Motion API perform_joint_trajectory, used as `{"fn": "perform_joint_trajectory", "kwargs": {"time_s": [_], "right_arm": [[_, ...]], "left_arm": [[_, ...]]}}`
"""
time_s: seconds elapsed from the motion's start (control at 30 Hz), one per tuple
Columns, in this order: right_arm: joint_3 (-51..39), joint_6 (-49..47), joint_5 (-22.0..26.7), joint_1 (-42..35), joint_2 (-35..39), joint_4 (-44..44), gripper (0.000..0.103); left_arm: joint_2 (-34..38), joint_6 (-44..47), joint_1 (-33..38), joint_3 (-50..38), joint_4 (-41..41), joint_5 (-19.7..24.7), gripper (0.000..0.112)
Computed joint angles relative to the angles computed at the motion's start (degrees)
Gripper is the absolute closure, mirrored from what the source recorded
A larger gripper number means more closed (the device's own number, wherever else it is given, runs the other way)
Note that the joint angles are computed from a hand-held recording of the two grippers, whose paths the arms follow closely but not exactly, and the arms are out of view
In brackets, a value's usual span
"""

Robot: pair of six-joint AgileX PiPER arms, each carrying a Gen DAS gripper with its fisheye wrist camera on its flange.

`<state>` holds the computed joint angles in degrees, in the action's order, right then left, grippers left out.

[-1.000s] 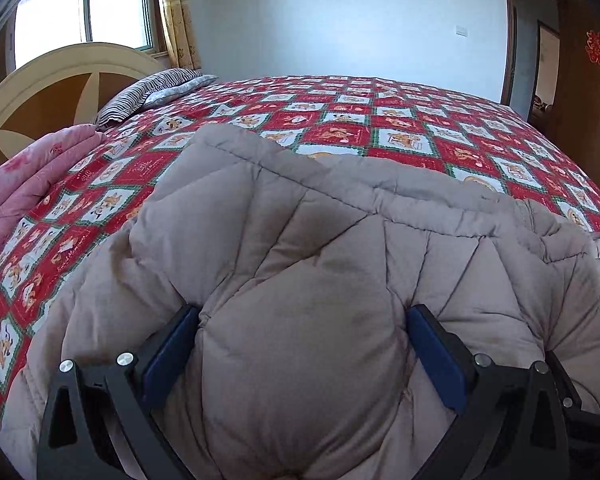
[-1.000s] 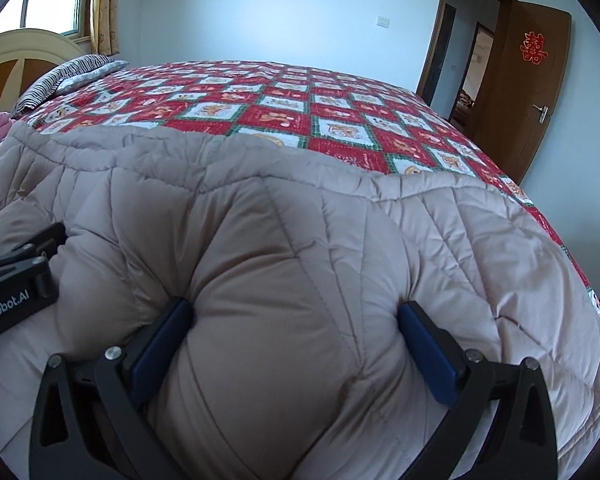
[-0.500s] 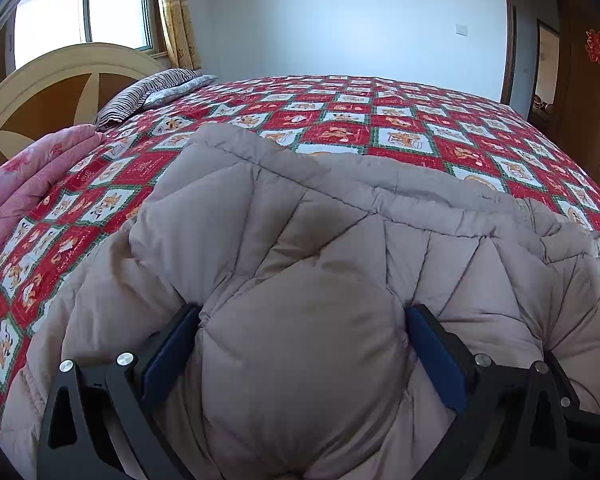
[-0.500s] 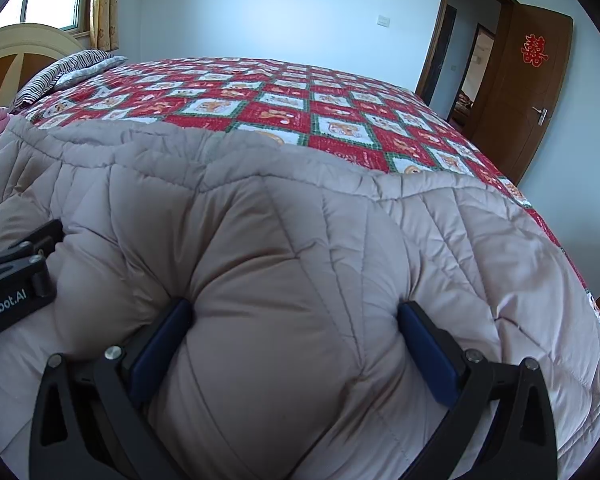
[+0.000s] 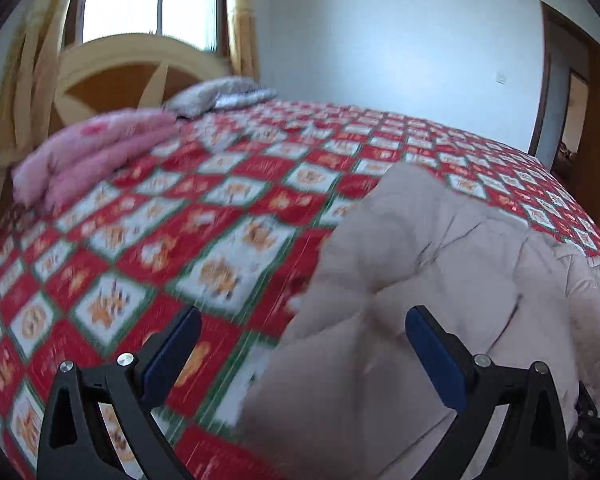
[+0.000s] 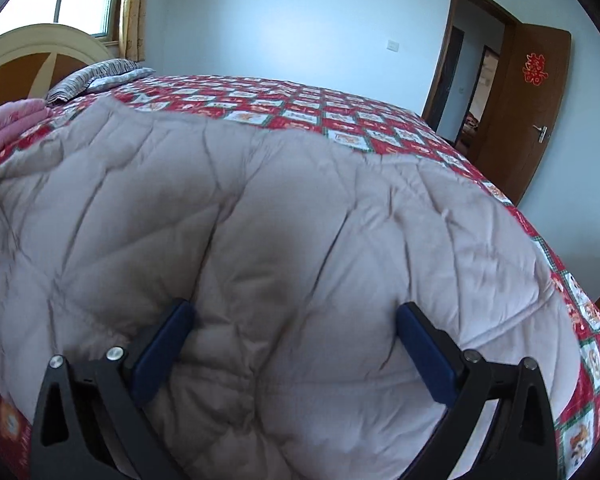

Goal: Fold large clothes
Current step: 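Grasp the folded jacket with the left gripper and lift it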

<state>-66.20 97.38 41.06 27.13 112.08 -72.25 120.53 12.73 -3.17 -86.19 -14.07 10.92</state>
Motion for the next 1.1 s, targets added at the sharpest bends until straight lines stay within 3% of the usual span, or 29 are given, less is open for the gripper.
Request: {"fn": "perform_joint_trajectory", "kwargs": {"time_s": [0.27,0.33,0.43,0.5,0.57,0.6,0.67,0.8,1.0,1.1], "right_arm": [[-5.3,-10.3,1.0,-1.4,3.1,7.6,0.0],[-5.7,-10.9,1.0,-1.6,3.5,8.0,0.0],[-5.8,-10.6,1.0,-1.8,3.5,7.5,0.0],[-6.2,-10.6,1.4,-1.7,3.9,7.2,0.0],[-6.6,-10.5,1.8,-1.6,4.4,6.9,0.0],[-6.3,-10.2,1.6,-1.7,4.2,6.8,0.0],[-5.9,-10.3,0.8,-1.9,3.8,7.1,0.0],[-0.1,-10.3,-5.5,-3.9,-1.8,6.1,0.003],[12.6,-1.4,-8.1,-9.3,-15.5,-2.6,0.003],[15.8,-1.4,-8.7,-14.3,-19.7,-2.7,0.003]], "left_arm": [[7.1,31.6,6.7,-3.8,-43.6,17.8,0.01],[8.6,33.9,5.8,-4.3,-46.5,18.6,0.01],[8.1,39.3,4.5,-2.7,-51.6,16.2,0.012],[7.9,45.5,4.8,-2.0,-57.8,16.7,0.025],[7.6,51.4,5.5,-1.1,-62.4,18.1,0.053],[7.3,53.4,5.4,-1.0,-63.1,18.0,0.057],[6.4,58.3,5.6,-0.2,-65.8,19.4,0.082],[2.4,61.8,6.2,0.8,-66.5,21.6,0.09],[-8.5,77.7,1.6,6.2,-73.9,20.9,0.093],[-12.3,80.6,-3.1,7.0,-74.4,20.6,0.095]]}}
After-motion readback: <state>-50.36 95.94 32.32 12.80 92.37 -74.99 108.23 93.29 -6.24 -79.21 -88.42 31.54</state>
